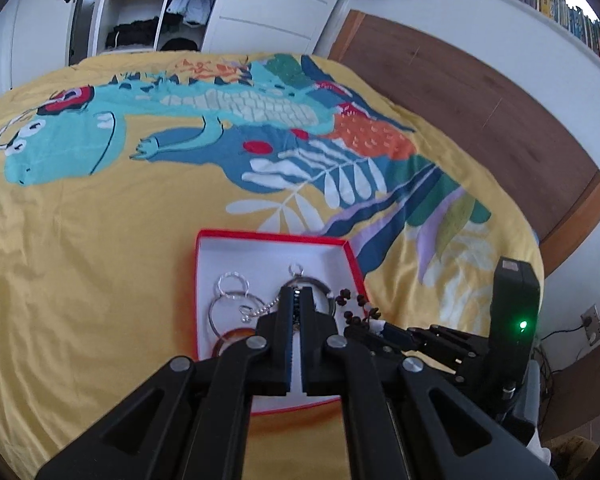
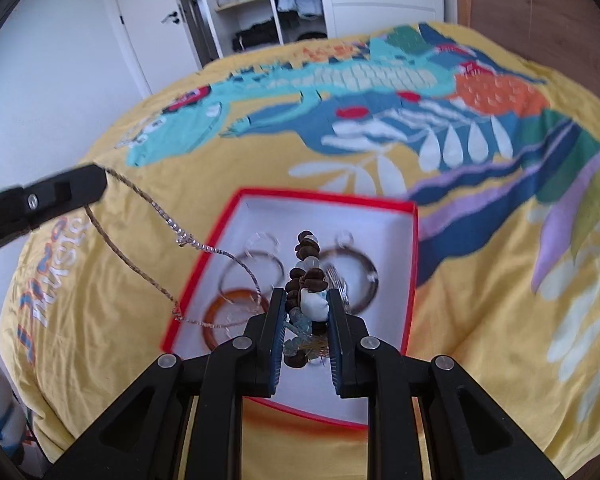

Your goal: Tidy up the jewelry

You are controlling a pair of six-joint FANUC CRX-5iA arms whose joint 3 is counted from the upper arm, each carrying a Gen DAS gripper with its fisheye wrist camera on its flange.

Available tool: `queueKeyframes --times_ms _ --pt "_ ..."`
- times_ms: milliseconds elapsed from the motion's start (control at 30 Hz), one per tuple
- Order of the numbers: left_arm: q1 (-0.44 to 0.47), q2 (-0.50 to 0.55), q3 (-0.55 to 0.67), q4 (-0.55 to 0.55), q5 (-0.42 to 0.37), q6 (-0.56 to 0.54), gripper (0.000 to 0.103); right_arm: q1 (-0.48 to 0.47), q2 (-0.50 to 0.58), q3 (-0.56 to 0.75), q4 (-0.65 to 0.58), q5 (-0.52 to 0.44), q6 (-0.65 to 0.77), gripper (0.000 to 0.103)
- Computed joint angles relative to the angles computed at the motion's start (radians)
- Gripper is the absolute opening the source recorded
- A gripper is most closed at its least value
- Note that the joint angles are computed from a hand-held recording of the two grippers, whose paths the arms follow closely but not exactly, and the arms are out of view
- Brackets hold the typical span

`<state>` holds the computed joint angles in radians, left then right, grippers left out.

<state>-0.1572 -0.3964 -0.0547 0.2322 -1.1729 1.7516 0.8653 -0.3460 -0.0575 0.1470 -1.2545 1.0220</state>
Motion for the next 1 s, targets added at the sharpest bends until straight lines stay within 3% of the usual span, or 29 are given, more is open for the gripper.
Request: queueKeyframes --times_ms 300,500,567,633,833,1000 --pt "-0.069 0.037 -0.066 -0.100 -0.038 0.078 0.002 -0.026 -0.003 -0.091 -0.052 -0.002 0.002 0.020" --pt "-0.042 0.034 -0.066 -0.108 -0.076 0.090 0.006 -0.018 -0.017 -0.115 -0.040 -0.022 -0.033 0.027" --pt "-0.034 0.022 -0.062 -0.105 -0.085 0.086 0.013 -0.006 -0.029 -0.119 -0.022 -0.027 -0.053 0.037" --pt "-0.042 0.011 -0.044 -0.126 -0.097 0.102 0.030 0.011 -0.042 -0.117 -0.005 -0.033 -0.070 0.040" --pt "-0.092 -0.041 0.028 -0.222 -0.157 0.161 0.031 0.115 -0.091 -0.094 0.076 -0.062 -0.155 0.042" --pt "-0.216 -0.090 0.125 -0.412 -0.269 0.294 0.044 0.301 -0.143 -0.079 0.220 -0.110 -0.299 0.052"
